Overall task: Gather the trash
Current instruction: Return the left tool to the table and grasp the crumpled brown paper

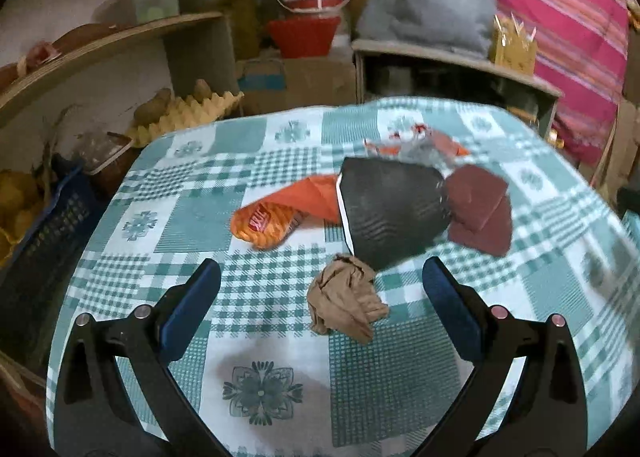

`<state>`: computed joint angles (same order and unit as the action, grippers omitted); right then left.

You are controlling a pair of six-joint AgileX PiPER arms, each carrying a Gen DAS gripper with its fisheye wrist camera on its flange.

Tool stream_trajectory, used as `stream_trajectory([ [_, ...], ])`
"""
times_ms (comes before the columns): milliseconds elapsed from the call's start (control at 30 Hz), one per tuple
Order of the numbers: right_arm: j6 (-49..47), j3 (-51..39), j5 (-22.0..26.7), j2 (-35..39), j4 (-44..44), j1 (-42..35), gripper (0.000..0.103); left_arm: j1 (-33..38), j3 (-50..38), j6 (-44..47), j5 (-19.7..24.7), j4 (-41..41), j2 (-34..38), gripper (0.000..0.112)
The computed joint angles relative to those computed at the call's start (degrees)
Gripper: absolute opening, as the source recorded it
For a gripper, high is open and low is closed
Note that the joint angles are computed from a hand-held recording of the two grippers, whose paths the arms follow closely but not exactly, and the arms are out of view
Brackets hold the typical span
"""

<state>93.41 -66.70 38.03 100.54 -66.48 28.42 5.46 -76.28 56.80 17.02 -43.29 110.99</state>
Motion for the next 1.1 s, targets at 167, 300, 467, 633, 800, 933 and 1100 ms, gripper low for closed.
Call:
stream_trajectory([
  [167,-0.3,-4.6,2.8,3.3,1.8,0.2,0.099,0.4,-3.0,0.1,3.1,0.1,2.6,0.097],
  [300,-2.6,-6.3,0.5,4.9,3.3,-0.1,0.099,1.1,-5.7,-3.3,6.1,2.4,4.6,0.096],
  [467,-3.3,-8.1,-0.9,7.1,3.3,0.0,0.099,2.1,-8.8,-5.0,10.7,3.3,6.6,0.075],
  [633,-5.7,-9.8,-3.3,9.0,4.0,0.3,0.099,3.6,-10.8,-2.6,15.4,0.0,8.0,0.043],
  [800,-11.5,-14.3,-0.8,12.2,6.6,2.5,0.099,3.8,-5.5,5.1,10.6,-5.7,4.3,0.039],
  [933,-12.4,-17.8,0.8,13.7,7.2,3.7,0.099,4.3,-4.7,11.6,9.0,-12.2,2.6,0.039],
  [1100,-22.9,-25.5,-1.8,18.0,13.9,3.7,0.099,4.9,-4.2,21.3,7.2,-22.1,0.9,0.039],
])
